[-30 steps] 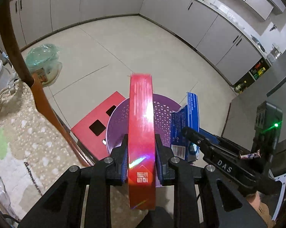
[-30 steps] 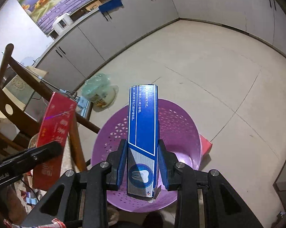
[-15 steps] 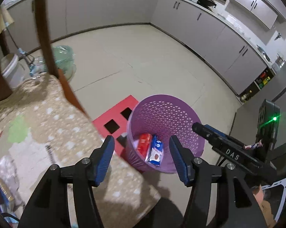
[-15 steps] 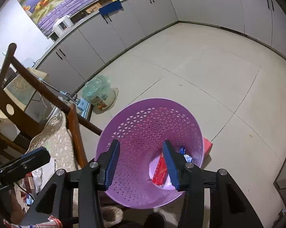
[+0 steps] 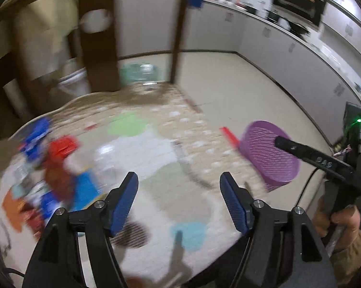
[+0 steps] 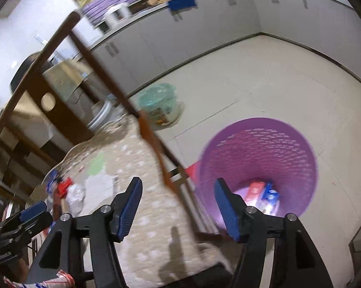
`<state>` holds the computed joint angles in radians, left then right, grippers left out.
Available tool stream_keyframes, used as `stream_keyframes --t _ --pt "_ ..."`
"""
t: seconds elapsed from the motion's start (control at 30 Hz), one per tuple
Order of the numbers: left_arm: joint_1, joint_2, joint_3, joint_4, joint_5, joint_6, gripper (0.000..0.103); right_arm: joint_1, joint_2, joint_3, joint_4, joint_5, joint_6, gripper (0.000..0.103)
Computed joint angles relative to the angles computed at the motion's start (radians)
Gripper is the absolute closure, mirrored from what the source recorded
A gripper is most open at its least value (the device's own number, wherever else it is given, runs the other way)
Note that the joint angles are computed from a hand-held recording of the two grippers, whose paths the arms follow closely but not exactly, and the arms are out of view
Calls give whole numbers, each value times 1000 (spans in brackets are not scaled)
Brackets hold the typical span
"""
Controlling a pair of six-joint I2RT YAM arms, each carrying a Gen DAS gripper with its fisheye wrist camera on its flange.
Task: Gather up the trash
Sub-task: 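Grasp the red snack bag with the left gripper while the right grasps the red Shuangxi box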
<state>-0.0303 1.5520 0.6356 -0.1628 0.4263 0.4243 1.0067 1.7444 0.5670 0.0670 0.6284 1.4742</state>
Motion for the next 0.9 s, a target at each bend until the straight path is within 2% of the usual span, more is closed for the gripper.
stream_keyframes --t 0.2,0.3,0.4,0.63,0.77,0.83,0.9 --pt "366 92 80 -19 52 163 30 11 173 256 -9 -75 -145 32" --pt "512 201 153 23 39 190 28 16 275 405 -21 -123 -222 32" --pt "605 329 266 -5 40 204 28 15 383 561 -40 -181 -288 32" --pt "674 586 509 -122 75 214 27 22 626 930 -134 -313 -414 28" --pt "653 655 570 -143 91 209 27 8 721 1083 -197 -365 -434 28" --pt "642 682 594 -148 99 213 25 5 747 1148 -226 -359 -456 28" --pt "625 707 612 -139 100 206 23 1 787 1264 -306 -340 -511 26"
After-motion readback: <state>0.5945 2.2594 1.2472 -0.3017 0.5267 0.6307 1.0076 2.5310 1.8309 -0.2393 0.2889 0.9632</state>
